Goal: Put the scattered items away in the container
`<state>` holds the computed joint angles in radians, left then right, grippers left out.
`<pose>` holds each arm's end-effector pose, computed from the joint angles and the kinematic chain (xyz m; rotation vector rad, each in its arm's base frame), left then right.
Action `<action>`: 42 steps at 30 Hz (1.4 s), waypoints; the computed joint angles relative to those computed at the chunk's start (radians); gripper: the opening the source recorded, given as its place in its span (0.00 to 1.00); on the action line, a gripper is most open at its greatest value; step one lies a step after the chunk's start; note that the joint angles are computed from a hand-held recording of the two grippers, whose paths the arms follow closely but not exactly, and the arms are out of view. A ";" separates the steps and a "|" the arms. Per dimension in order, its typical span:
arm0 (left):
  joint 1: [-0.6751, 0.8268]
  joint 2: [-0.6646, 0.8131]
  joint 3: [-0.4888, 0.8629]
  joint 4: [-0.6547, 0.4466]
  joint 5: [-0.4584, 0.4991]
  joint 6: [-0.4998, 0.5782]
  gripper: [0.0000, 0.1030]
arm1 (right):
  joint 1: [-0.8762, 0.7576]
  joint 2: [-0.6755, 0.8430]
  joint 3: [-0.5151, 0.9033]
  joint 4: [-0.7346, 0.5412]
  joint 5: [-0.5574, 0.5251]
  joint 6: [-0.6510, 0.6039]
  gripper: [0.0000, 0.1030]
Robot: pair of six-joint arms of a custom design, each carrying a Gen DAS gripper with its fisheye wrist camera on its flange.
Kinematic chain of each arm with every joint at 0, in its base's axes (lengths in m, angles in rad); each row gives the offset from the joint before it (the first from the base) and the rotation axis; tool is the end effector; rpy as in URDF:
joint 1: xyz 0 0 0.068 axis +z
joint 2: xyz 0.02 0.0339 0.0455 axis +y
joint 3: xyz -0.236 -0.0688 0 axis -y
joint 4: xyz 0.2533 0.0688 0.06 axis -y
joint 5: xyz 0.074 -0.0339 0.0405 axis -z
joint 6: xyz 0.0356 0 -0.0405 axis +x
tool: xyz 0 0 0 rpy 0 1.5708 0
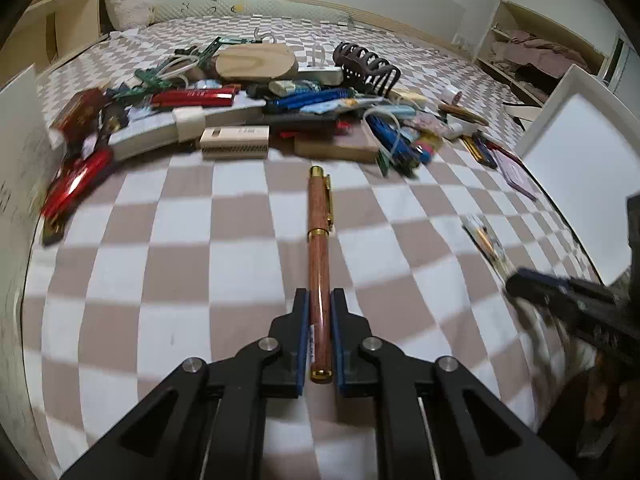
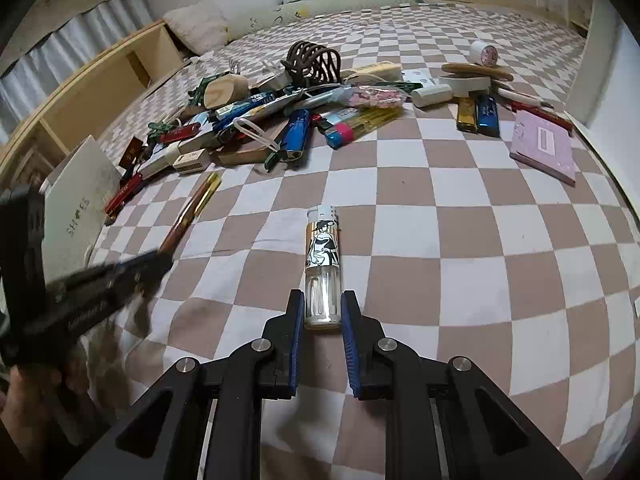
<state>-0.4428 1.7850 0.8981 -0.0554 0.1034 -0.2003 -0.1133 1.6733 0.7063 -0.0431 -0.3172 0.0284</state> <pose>0.3066 -0.1494 0.0972 0.3510 2.5261 -0.3871 0.2941 -0.0223 0.0825 0.0633 2.5469 0.3756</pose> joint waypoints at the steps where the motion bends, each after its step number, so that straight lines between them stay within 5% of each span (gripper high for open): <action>1: 0.001 -0.029 -0.034 0.006 0.010 0.002 0.10 | 0.000 0.000 -0.001 0.001 -0.003 0.003 0.19; 8: 0.009 -0.179 -0.177 -0.008 0.053 0.025 0.10 | -0.053 -0.041 -0.014 0.013 -0.065 0.034 0.19; 16: 0.032 -0.242 -0.211 -0.063 0.011 0.073 0.13 | -0.112 -0.003 0.030 -0.050 0.023 0.056 0.19; 18: 0.037 -0.256 -0.216 -0.077 -0.011 0.089 0.17 | -0.081 0.010 0.041 -0.062 0.052 0.036 0.19; 23: 0.034 -0.273 -0.222 -0.105 -0.104 0.116 0.53 | 0.014 0.022 0.039 -0.059 0.055 -0.021 0.19; 33: 0.073 -0.219 -0.175 -0.123 -0.202 0.120 0.61 | 0.049 0.108 0.107 -0.043 -0.146 -0.041 0.19; 37: 0.093 -0.195 -0.148 -0.111 -0.152 0.128 0.61 | 0.078 0.032 0.046 0.003 -0.038 -0.079 0.19; 39: 0.101 -0.180 -0.134 -0.105 -0.107 0.137 0.61 | 0.073 0.003 0.028 0.019 0.014 -0.105 0.31; 41: 0.096 -0.160 -0.116 -0.099 -0.089 0.144 0.61 | 0.054 -0.006 0.034 0.021 0.021 -0.134 0.85; 42: 0.093 -0.152 -0.108 -0.095 -0.083 0.144 0.61 | 0.050 -0.009 0.037 0.025 0.020 -0.153 0.87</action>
